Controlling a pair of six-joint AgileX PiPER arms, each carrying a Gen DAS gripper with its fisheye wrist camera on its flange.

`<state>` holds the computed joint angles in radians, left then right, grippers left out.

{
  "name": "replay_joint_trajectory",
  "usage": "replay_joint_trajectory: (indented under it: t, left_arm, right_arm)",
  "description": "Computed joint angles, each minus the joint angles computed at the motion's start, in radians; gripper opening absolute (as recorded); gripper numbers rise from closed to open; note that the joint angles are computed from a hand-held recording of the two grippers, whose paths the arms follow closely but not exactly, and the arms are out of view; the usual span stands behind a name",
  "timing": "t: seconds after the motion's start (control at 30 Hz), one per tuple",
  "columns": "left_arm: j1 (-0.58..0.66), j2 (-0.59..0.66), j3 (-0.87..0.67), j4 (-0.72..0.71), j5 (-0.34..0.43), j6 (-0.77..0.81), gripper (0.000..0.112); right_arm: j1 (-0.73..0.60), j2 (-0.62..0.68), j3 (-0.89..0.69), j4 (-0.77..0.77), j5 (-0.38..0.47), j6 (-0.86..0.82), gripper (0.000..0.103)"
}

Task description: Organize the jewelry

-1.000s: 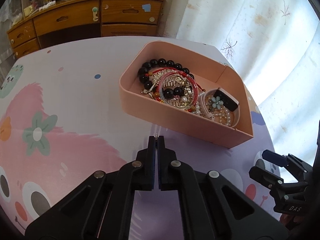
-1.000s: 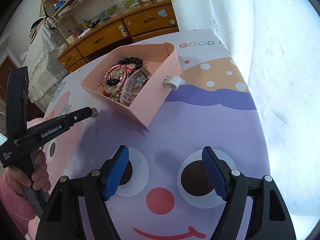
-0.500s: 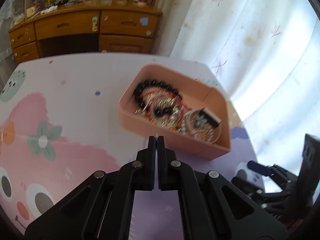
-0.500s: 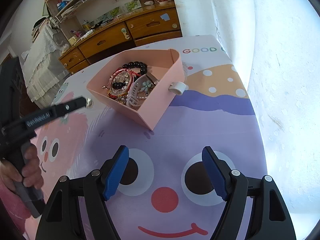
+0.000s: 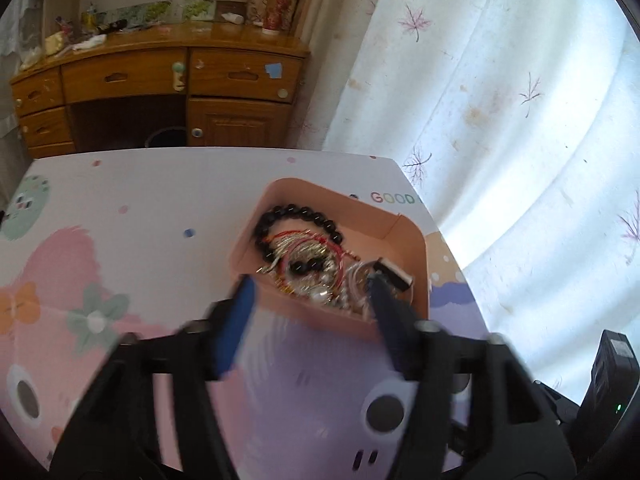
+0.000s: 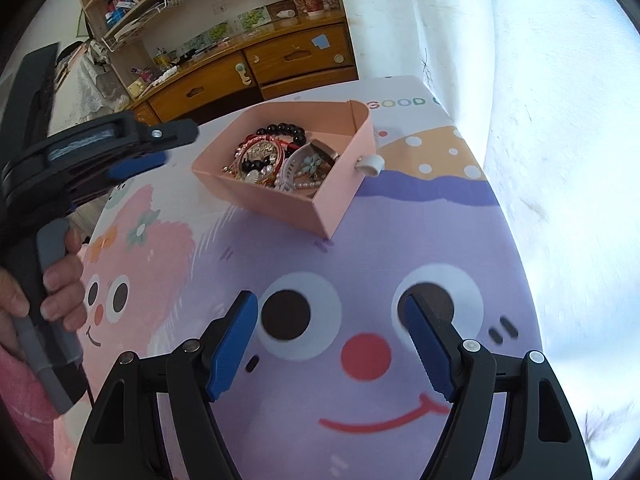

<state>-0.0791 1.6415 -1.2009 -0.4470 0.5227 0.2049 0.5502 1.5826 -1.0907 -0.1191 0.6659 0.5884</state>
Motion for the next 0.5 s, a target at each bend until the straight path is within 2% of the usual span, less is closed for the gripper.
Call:
replay_joint_trajectory:
  t: [0.1, 0.17, 0.27, 0.33, 0.4, 0.5]
  left_arm:
    - [0.061, -0.145, 0.139, -0.03, 0.042, 0.041, 0.063]
    - [0.108, -0.236, 0.197, 0.038, 0.122, 0.0, 0.063]
    - [0.211, -0.387, 0.266, 0.132, 0.296, -0.043, 0.063]
    - [0.304, -0.489, 0.303, 0.168, 0.424, -0.007, 0.063]
    - [0.404, -0.589, 0.338, 0.191, 0.527, 0.059, 0.063]
    - [0.529, -0.737, 0.357, 0.245, 0.661, 0.157, 0.063]
  right_arm:
    - [0.121, -0.054, -0.005, -0.097, 0.098, 0.199, 0.08]
    - [0.208, -0.088, -0.017, -0.131, 0.174, 0.329, 0.092]
    - [0.343, -0.147, -0.031, -0.135, 0.27, 0.48, 0.094]
    - [0.46, -0.178, -0.054, -0.156, 0.346, 0.581, 0.097]
    - [0.548, -0.197, -0.075, -0.15, 0.391, 0.637, 0.097]
    - [0.691, -0.191, -0.158, -0.103, 0.51, 0.685, 0.098]
